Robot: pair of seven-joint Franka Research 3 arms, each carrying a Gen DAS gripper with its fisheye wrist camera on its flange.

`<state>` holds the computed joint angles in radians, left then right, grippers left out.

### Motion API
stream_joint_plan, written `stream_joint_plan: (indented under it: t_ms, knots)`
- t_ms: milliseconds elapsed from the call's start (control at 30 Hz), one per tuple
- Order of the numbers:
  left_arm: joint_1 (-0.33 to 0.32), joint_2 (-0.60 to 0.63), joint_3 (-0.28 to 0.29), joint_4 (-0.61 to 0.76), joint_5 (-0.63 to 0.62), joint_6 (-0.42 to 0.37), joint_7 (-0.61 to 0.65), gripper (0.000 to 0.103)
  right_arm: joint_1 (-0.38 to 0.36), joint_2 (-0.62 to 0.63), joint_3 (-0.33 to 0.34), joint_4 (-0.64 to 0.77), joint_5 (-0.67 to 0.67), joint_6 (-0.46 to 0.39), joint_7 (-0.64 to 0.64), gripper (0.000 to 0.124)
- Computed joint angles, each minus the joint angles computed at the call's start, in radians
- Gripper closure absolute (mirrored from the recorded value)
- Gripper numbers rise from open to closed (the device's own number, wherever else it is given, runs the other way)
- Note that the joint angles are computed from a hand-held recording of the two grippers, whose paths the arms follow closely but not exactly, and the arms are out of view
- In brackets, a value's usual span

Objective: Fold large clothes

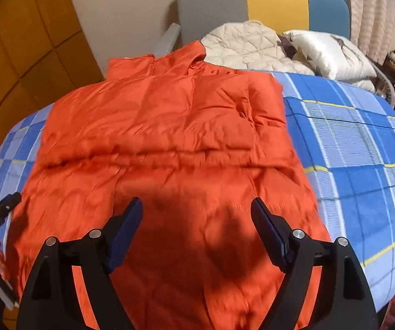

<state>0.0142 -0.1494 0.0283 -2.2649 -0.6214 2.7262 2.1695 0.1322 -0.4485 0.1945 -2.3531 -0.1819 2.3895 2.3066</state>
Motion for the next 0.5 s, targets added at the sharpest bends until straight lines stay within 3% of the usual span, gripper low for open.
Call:
stream_joint_plan:
  t_ms: [167,333,500]
  knots:
    - [0.016,-0.097,0.056,-0.1,-0.024,-0.008,0.053,0.03,0.002,-0.155,0.012,-0.1,0.019,-0.04,0.018,0.044]
    - [0.011,-0.178,0.128,-0.173,-0.045,-0.082,0.113,0.03,-0.026,-0.329,0.022,-0.208,0.046,-0.112,0.05,0.044]
    - [0.009,-0.237,0.165,-0.229,-0.063,-0.132,0.171,0.03,-0.043,-0.485,0.006,-0.31,0.103,-0.174,0.063,0.044]
